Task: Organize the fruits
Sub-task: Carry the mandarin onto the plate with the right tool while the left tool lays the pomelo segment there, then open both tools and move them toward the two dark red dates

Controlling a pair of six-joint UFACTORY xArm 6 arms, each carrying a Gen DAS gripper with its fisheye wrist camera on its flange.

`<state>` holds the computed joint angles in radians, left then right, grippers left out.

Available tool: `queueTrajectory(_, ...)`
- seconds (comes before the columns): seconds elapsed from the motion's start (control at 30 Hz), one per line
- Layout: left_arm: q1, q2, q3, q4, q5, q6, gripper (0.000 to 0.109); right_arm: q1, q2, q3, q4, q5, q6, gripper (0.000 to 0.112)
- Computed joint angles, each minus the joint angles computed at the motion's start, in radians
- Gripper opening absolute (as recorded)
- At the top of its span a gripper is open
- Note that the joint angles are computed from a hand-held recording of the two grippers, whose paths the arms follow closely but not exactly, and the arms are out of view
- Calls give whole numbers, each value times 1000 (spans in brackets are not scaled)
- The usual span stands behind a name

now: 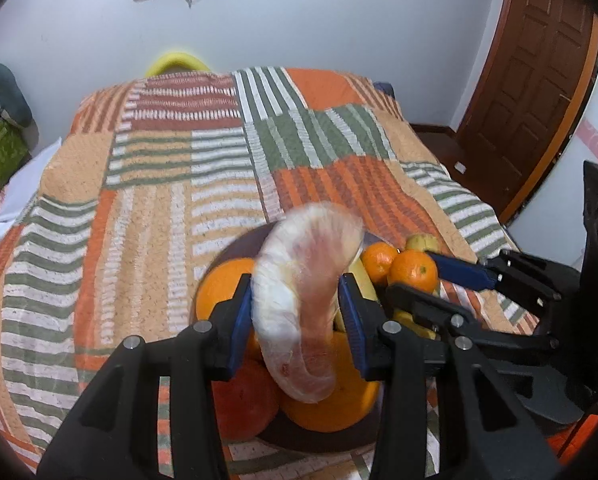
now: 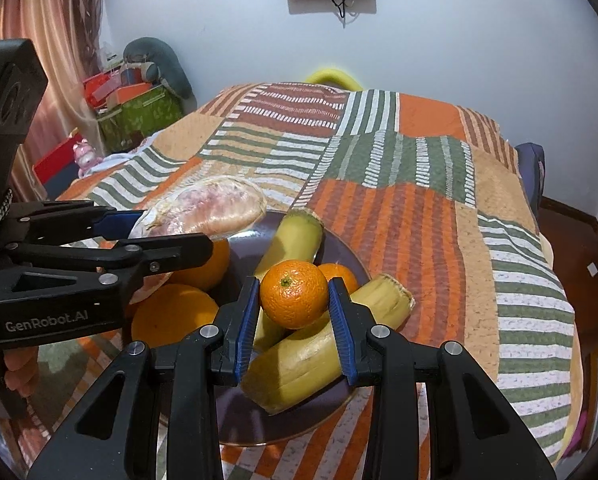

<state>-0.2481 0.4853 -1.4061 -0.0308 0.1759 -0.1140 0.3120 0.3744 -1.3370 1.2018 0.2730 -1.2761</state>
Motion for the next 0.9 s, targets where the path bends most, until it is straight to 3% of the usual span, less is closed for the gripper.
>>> queueTrajectory(0.13,-7,0,-6,-68,4,64,44,-7,8,-7,-26,25,27,35)
queueTrajectory(0.23,-6,-6,1,-9,5,15,44,-5,2,-1,-23,12,26,43)
queueTrajectory(0.47,-7,-74,74,1,-11,-7,44,-9,-42,39,-19,7,26,43)
queueTrajectory(0.9,12,-344,338,320,-51,-297,44,9,-271,246,59,-44,-36,43)
